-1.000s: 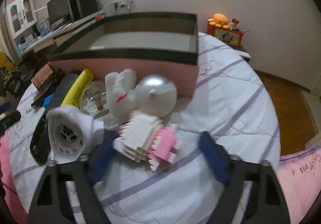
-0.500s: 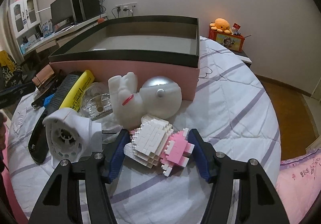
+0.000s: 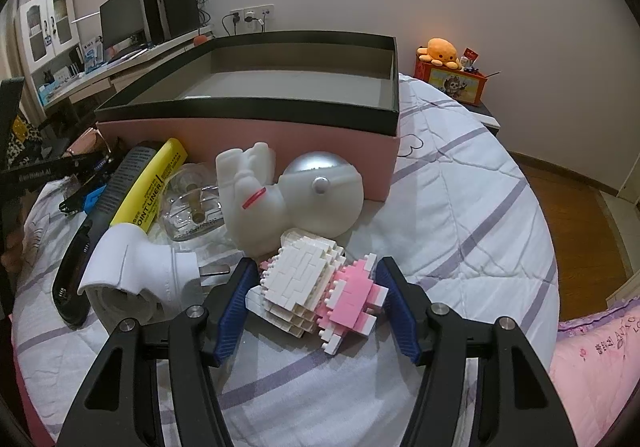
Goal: Organize rigid objects
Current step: 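Grasp the copper cup with the left tool while the right tool grasps the block figure, then carry the copper cup and block figure over the box and release them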
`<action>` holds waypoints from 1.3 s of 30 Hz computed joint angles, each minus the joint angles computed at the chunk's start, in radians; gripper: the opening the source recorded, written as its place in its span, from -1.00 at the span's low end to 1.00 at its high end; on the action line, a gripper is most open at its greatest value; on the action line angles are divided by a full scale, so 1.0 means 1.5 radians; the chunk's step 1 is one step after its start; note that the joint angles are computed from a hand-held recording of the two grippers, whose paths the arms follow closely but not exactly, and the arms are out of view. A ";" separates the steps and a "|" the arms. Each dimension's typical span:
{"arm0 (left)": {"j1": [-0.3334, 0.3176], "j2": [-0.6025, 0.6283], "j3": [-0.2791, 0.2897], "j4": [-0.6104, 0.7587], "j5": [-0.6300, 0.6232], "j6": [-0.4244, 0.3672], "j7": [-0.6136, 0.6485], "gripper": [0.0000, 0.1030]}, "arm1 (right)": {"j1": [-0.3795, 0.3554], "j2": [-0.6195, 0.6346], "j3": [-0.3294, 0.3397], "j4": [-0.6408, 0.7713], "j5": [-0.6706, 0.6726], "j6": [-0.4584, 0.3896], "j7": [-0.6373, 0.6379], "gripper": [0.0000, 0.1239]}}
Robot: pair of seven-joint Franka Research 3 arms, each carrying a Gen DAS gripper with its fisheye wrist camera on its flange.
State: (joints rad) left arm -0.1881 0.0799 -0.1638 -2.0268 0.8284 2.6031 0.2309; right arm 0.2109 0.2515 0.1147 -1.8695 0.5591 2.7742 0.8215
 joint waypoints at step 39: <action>-0.058 -0.083 -0.062 -0.084 0.017 -0.006 -0.060 -0.09 | -0.009 -0.076 -0.003 -0.086 0.164 0.007 -0.108 0.00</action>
